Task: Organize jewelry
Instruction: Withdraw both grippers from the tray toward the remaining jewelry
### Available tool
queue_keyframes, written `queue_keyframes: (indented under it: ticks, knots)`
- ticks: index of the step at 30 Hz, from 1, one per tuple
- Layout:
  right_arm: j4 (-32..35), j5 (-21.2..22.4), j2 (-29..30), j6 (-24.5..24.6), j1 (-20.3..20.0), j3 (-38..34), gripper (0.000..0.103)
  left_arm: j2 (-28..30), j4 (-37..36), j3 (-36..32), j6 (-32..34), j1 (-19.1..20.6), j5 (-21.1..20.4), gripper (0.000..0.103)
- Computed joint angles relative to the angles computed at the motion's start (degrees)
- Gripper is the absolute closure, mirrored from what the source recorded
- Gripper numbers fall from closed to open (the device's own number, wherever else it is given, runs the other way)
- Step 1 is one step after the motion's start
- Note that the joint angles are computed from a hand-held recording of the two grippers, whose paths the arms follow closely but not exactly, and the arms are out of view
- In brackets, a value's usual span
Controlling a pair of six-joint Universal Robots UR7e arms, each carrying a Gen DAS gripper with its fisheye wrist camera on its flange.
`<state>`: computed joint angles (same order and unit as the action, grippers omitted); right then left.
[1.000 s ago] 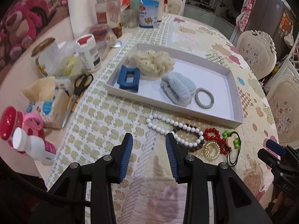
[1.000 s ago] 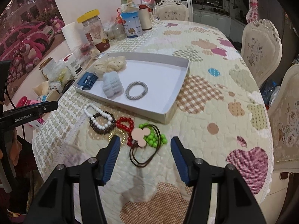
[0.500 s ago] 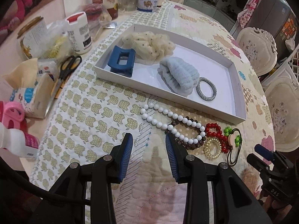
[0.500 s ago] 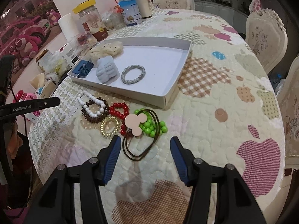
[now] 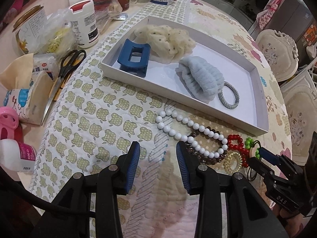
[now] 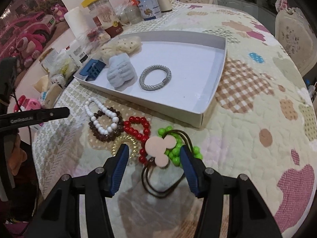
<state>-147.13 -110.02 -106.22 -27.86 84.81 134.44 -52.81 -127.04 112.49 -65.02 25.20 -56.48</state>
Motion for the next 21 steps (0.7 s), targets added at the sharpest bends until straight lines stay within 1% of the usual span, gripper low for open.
queue_keyframes:
  ticks: [2,3,4,5,8,9,12,15,17,19,21]
  knots:
    - [-1.1,0.0,0.6,-0.5,0.0,0.1,0.047,-0.1,-0.3,0.2,0.1,0.4,-0.3,0.075]
    - [-1.3,-0.1,0.9,-0.7,0.1,-0.1,0.051,-0.1,-0.5,0.2,0.2,0.6,-0.4,0.075]
    - [-1.6,-0.4,1.3,-0.9,0.3,-0.1,0.055,-0.1,-0.6,0.2,0.3,0.8,-0.5,0.075]
    - [-1.7,-0.7,1.6,-1.2,0.5,-0.2,0.066,-0.1,-0.8,0.2,0.4,1.0,-0.6,0.075]
    - [-2.2,-1.0,1.6,-2.3,0.9,-0.1,0.069,0.0,-1.1,0.1,0.9,1.5,-0.7,0.075]
    - [-2.1,-0.8,1.3,-2.6,0.9,0.0,0.082,0.1,-1.2,-0.1,1.1,1.6,-0.7,0.075]
    - [-1.9,-0.4,0.0,-2.6,1.3,0.2,0.093,0.5,-1.8,-0.4,1.8,1.9,-1.0,0.074]
    - [0.6,0.4,-1.4,-2.3,1.1,-0.1,0.094,1.0,-2.2,-0.8,2.5,2.0,-1.3,0.074]
    - [2.5,2.0,-2.8,-2.0,0.3,-0.2,0.094,1.3,-2.4,-1.0,2.8,2.0,-1.5,0.074]
    - [3.2,2.4,-3.7,-2.0,-0.1,0.2,0.092,1.6,-2.8,-1.2,3.3,1.9,-2.1,0.074]
    - [3.8,2.5,-4.0,-2.0,-0.2,0.3,0.088,2.0,-3.2,-1.5,4.0,1.6,-2.7,0.074]
